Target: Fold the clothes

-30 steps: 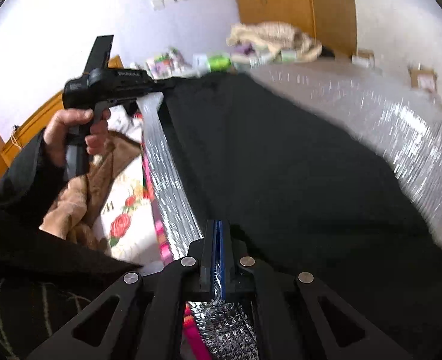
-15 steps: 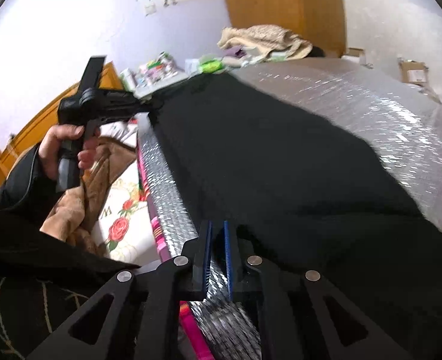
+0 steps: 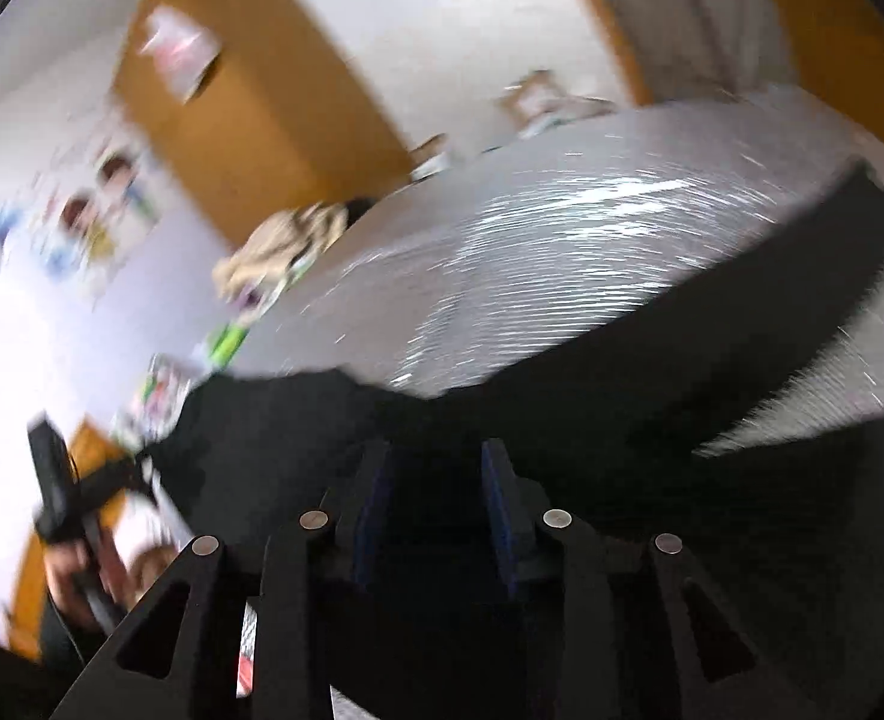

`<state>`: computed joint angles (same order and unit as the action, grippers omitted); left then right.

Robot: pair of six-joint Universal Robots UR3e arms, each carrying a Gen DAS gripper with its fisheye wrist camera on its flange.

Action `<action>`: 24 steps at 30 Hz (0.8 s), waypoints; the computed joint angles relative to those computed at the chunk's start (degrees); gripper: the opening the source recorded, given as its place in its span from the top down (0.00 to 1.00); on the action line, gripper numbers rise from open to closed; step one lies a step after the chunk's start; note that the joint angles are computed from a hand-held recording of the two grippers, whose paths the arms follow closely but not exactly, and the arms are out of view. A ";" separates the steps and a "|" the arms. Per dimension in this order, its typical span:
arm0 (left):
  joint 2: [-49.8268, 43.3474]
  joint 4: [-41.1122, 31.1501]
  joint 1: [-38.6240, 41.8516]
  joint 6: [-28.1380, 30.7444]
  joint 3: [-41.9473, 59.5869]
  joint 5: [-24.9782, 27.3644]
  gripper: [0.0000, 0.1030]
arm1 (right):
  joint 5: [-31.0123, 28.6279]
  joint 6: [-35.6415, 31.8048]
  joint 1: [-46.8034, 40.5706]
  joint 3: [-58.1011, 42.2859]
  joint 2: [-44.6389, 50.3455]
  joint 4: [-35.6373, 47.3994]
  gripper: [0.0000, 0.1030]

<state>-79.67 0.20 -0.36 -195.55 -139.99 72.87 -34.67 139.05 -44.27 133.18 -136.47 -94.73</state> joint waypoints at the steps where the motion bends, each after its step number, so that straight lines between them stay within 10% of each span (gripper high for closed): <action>1: -3.22 0.59 -2.96 0.64 2.21 0.47 0.92 | 0.30 -0.85 -1.93 -0.30 -0.85 2.76 0.68; 9: -17.09 -0.53 -15.02 3.40 13.69 4.00 0.91 | 2.19 -5.16 -12.81 -3.00 2.82 16.06 0.66; 24: -19.09 4.30 -13.70 3.18 11.29 1.85 0.90 | 4.32 13.59 -7.23 -5.45 25.67 -5.23 0.65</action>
<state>-98.75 4.51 -14.06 -192.36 -128.70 74.72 -30.35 152.64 -51.50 127.73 -110.80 -99.96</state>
